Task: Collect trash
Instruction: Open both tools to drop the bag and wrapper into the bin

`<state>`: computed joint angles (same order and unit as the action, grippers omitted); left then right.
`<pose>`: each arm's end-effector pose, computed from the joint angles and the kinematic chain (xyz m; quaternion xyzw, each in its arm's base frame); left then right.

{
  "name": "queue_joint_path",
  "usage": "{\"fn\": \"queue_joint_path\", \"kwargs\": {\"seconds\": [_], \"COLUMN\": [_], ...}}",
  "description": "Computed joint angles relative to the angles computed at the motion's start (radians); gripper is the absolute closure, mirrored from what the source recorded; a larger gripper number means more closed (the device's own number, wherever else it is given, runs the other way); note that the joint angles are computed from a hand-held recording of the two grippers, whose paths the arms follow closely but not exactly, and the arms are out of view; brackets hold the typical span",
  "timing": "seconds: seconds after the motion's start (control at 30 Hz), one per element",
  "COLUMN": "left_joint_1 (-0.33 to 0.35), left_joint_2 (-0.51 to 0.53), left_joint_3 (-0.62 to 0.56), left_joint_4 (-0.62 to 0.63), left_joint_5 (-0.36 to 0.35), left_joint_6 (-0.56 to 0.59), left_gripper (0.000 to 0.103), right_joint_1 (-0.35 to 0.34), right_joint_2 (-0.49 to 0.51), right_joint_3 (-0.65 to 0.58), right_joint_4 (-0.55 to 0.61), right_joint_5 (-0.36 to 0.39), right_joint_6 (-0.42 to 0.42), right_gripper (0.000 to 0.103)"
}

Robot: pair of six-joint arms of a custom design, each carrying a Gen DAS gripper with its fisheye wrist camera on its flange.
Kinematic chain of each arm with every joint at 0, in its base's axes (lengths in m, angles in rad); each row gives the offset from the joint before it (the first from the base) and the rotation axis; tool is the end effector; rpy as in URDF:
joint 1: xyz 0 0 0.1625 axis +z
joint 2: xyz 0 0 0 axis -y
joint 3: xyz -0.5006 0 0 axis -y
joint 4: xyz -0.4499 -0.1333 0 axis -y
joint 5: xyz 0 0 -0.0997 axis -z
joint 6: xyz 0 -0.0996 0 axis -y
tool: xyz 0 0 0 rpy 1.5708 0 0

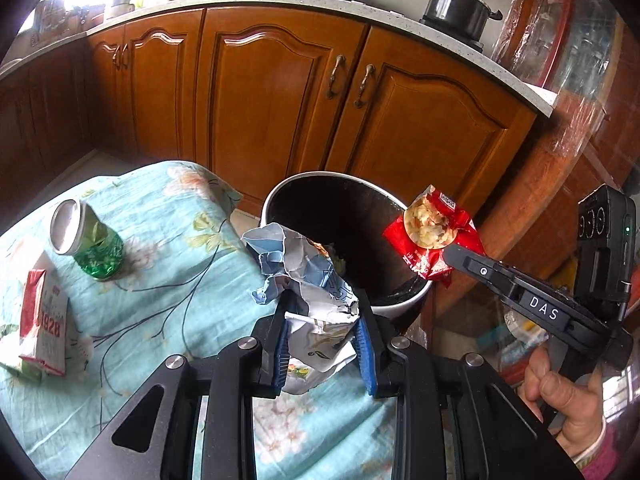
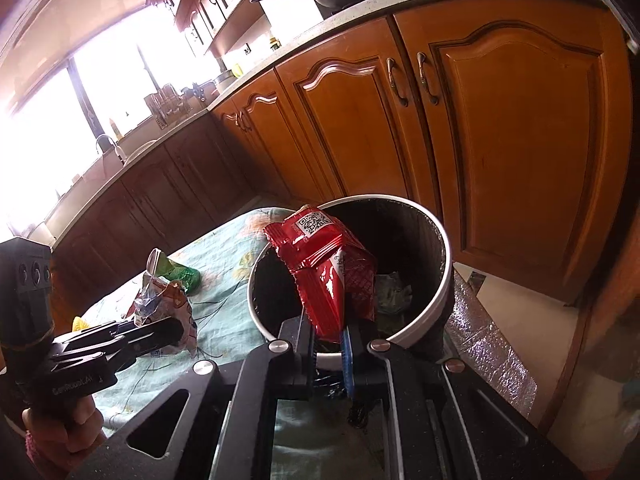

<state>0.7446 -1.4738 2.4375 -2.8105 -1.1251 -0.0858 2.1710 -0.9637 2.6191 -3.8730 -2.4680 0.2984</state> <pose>-0.1935 -0.4180 0.2319 0.3212 0.9116 -0.2169 0.1375 0.2517 -0.2695 0.1359 -0.0078 -0.8654 0.4365 0.2460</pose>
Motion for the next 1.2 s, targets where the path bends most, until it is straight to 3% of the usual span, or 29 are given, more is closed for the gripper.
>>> {"fn": "queue_joint_path", "kwargs": {"seconds": [0.37, 0.77, 0.9, 1.1, 1.2], "left_joint_1": [0.038, 0.064, 0.062, 0.058, 0.052], "left_joint_2": [0.172, 0.296, 0.321, 0.291, 0.265], "left_joint_3": [-0.107, -0.182, -0.197, -0.166, -0.137], "left_joint_4": [-0.025, -0.011, -0.012, -0.044, -0.074], "left_joint_5": [-0.023, -0.017, -0.006, 0.0, 0.001], "left_joint_6": [0.029, 0.036, 0.029, 0.014, 0.0], "left_gripper": [0.076, 0.072, 0.067, 0.058, 0.053], "right_joint_1": [-0.069, -0.133, -0.157, -0.155, -0.139], "right_joint_2": [-0.05, -0.073, -0.087, -0.087, -0.068], "right_joint_3": [-0.017, -0.024, -0.023, -0.007, 0.003], "right_joint_4": [0.023, 0.109, 0.127, 0.078, 0.023], "right_joint_5": [0.016, 0.055, 0.073, 0.085, 0.092], "right_joint_6": [-0.082, -0.079, -0.072, -0.076, -0.062], "right_gripper": [0.093, 0.092, 0.085, 0.063, 0.039]}}
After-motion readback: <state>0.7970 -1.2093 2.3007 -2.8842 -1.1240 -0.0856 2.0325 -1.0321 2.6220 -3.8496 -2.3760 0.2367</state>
